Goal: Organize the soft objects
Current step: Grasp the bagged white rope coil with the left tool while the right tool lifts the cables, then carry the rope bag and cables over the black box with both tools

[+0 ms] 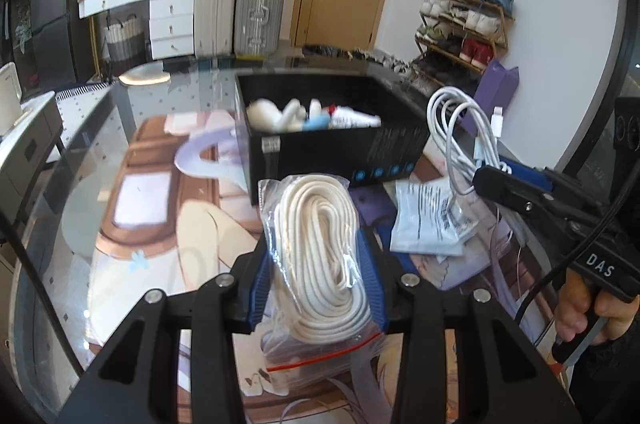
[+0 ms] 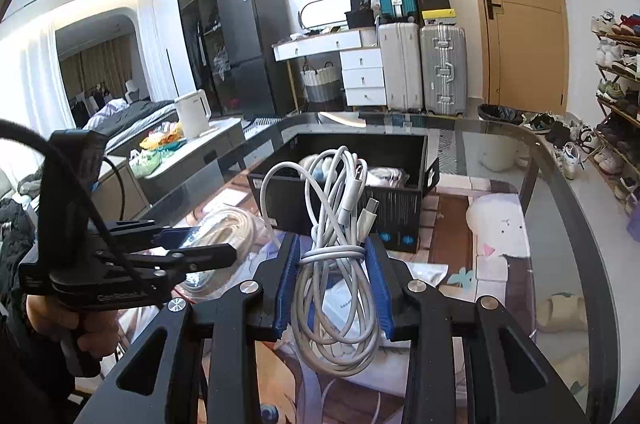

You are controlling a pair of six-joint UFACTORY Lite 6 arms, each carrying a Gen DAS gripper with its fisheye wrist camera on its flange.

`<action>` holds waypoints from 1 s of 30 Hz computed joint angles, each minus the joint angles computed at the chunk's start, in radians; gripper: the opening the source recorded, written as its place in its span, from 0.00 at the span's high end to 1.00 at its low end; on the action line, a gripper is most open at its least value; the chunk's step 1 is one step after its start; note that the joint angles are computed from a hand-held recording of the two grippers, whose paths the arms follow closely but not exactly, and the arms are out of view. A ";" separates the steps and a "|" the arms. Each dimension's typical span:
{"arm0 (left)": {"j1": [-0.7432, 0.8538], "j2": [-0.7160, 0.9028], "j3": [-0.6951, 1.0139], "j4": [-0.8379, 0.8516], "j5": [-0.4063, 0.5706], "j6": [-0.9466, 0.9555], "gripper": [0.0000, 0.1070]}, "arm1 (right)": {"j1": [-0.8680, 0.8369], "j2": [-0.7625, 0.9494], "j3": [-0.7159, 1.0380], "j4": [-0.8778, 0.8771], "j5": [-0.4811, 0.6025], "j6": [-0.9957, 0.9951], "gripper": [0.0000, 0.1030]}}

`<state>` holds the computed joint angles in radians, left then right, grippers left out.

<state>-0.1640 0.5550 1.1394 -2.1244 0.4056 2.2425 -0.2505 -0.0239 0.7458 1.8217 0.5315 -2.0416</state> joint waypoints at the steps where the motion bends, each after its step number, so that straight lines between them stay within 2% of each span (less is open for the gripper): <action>1: 0.005 -0.010 0.000 -0.005 0.006 0.005 0.63 | 0.000 0.000 -0.001 0.018 0.002 -0.012 0.67; 12: 0.017 -0.016 0.084 0.039 0.010 -0.063 0.63 | 0.039 -0.014 0.054 0.095 -0.032 -0.001 0.67; 30: 0.032 0.102 0.327 0.260 0.035 -0.361 0.63 | 0.042 0.058 0.261 -0.019 -0.037 0.143 0.67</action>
